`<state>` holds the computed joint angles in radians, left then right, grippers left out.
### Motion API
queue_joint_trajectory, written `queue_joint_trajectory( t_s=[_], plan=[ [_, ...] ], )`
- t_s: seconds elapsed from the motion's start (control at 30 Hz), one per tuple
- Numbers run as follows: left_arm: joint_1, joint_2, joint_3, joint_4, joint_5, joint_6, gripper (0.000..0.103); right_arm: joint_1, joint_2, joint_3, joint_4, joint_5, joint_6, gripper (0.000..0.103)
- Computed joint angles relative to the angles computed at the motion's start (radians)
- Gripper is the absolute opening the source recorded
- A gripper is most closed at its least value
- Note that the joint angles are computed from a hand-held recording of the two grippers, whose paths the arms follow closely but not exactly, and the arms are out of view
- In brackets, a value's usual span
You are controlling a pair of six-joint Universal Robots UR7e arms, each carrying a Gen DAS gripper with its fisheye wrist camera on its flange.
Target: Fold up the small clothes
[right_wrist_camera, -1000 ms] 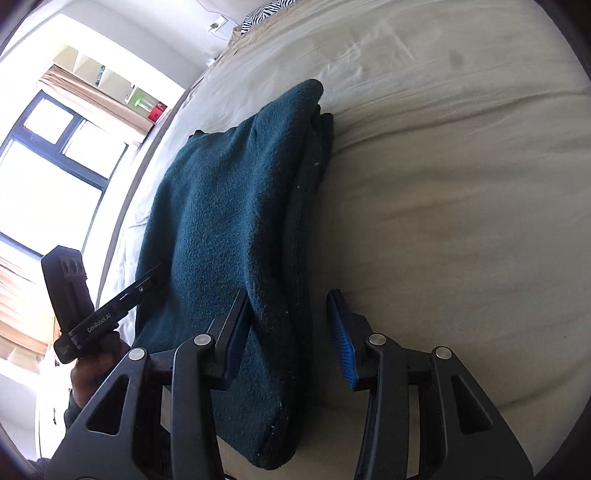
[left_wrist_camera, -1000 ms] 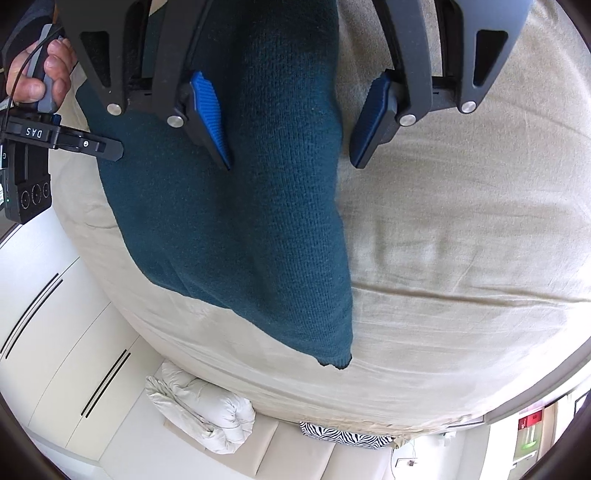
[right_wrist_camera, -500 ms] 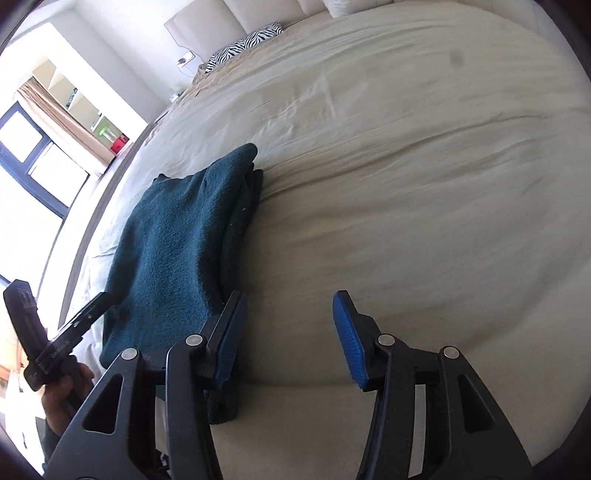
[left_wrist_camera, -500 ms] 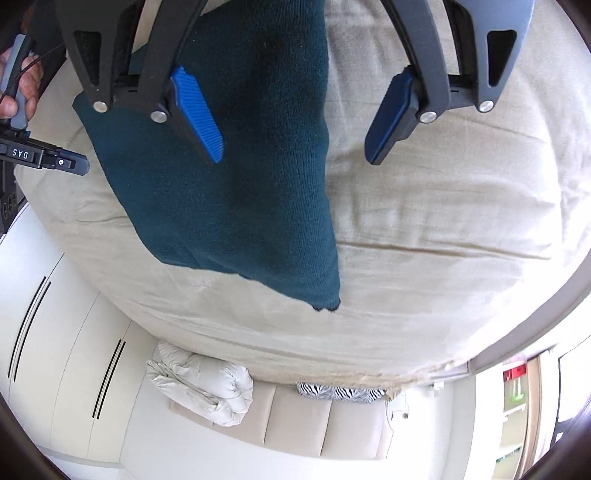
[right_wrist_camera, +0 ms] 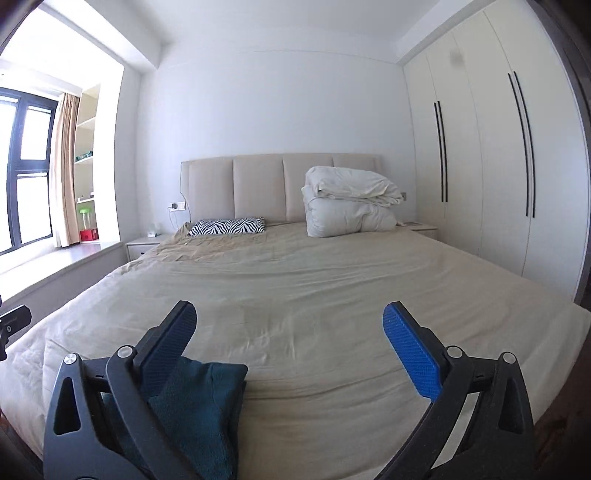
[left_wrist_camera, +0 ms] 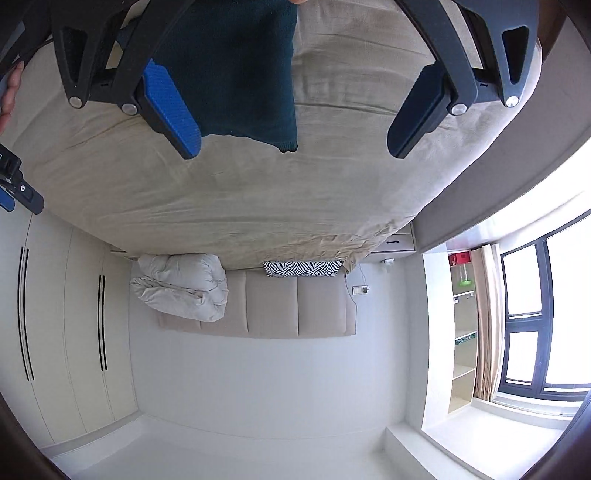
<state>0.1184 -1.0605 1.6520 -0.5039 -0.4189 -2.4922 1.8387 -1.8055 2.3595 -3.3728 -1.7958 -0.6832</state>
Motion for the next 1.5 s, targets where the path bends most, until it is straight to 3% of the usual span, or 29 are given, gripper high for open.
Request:
queue_joint_trajectory(
  t_s=[0.13,0.2,0.4,0.47,0.57,0.63,0.7,0.93,1.5],
  plan=[
    [-0.024,0.146,-0.147,0.33,-0.098,-0.212,0.103,0.043,-0.023,-0.011,-0.064,0.004,-0.002,0.103],
    [-0.007,0.157,-0.164,0.323,-0.132,-0.199,0.103,0.056,-0.06,-0.023,0.023,0.025,-0.002,0.103],
    [0.046,0.058,-0.06,-0.038,-0.194,0.016,0.103,0.138,-0.065,-0.05,0.22,-0.103,-0.039,0.103],
    [0.066,0.049,-0.029,-0.126,-0.208,0.094,0.103,0.148,-0.057,-0.053,0.278,-0.151,-0.012,0.103],
    [0.087,0.008,0.043,-0.348,-0.219,0.269,0.103,0.137,-0.042,-0.086,0.491,-0.219,0.125,0.103],
    [0.095,-0.016,0.088,-0.473,-0.232,0.342,0.103,0.099,-0.052,-0.101,0.66,-0.215,0.234,0.103],
    [0.106,-0.017,0.104,-0.532,-0.255,0.39,0.103,0.07,-0.051,-0.112,0.757,-0.204,0.31,0.103],
    [0.114,-0.025,0.149,-0.632,-0.297,0.439,0.103,0.082,-0.012,-0.041,0.639,-0.298,0.274,0.103],
    [0.125,-0.018,0.172,-0.695,-0.318,0.458,0.103,0.107,0.008,-0.025,0.655,-0.345,0.276,0.103]
  ],
)
